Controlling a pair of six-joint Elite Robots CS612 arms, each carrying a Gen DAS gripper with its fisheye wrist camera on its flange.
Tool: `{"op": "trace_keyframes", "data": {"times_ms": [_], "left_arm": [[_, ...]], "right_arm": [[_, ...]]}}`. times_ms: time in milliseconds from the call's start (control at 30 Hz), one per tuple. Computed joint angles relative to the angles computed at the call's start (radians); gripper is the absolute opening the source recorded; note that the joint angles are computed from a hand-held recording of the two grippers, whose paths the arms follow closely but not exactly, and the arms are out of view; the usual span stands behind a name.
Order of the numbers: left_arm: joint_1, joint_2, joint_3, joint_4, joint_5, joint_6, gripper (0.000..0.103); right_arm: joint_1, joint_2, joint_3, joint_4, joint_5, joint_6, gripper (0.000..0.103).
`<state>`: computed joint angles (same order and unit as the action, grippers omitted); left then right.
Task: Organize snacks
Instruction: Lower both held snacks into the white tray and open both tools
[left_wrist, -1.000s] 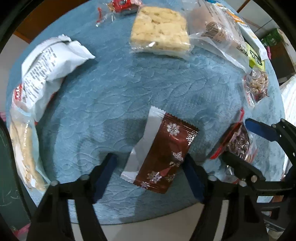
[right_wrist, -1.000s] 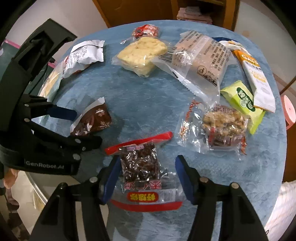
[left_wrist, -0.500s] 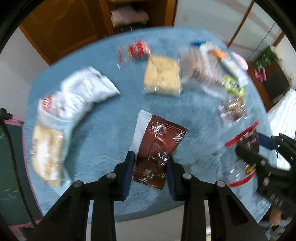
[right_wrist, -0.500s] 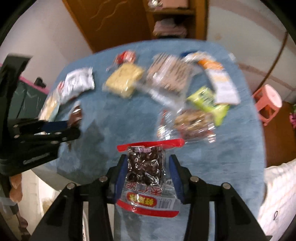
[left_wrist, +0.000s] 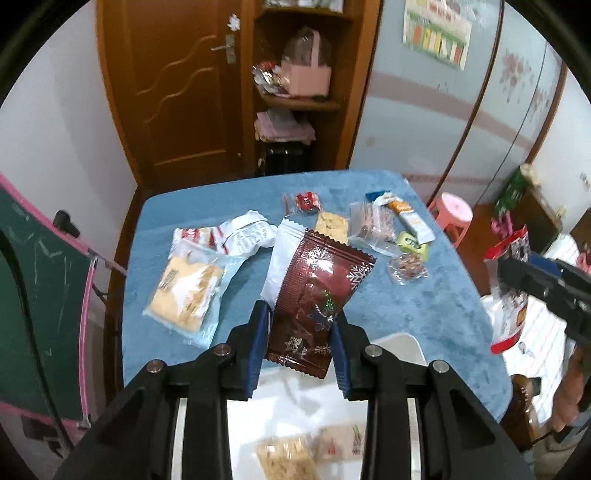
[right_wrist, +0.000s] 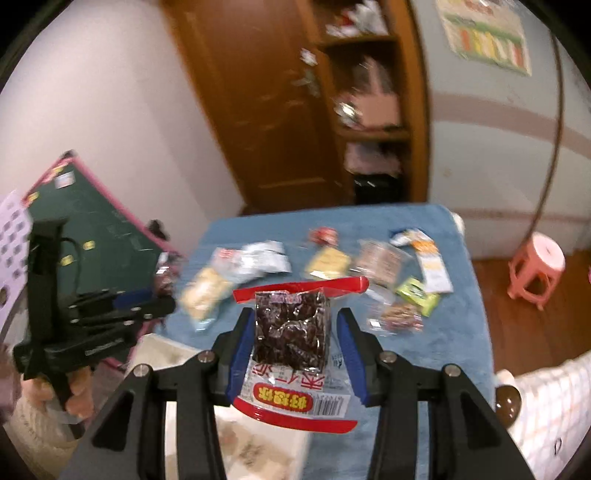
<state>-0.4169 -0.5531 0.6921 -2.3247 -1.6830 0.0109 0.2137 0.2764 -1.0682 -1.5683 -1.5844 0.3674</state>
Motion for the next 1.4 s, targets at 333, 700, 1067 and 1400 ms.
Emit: {"op": "trace_keyframes", "data": {"times_ms": [333, 700, 1067, 1400], "left_arm": [[0.009, -0.142, 0.319, -0.157, 0.031, -0.005, 0.031], [0.003, -0.123, 0.345, -0.041, 0.011, -0.02, 0.032], [0.009, -0.122, 0.353, -0.064, -0.023, -0.077, 0.076], [0.003, -0.135, 0.376, -0.078, 0.002, -0.086, 0.076]], "right_arm": [[0.067, 0.018, -0.023, 0.033, 0.012, -0.103, 0.046], [0.083, 0.027, 0.007, 0.175, 0.032, -0.091, 0.046], [0.097, 0.02, 0.028, 0.213, -0.014, -0.108, 0.051], [0.106, 0.024, 0.021, 0.211, -0.024, -0.129, 0.052]]}}
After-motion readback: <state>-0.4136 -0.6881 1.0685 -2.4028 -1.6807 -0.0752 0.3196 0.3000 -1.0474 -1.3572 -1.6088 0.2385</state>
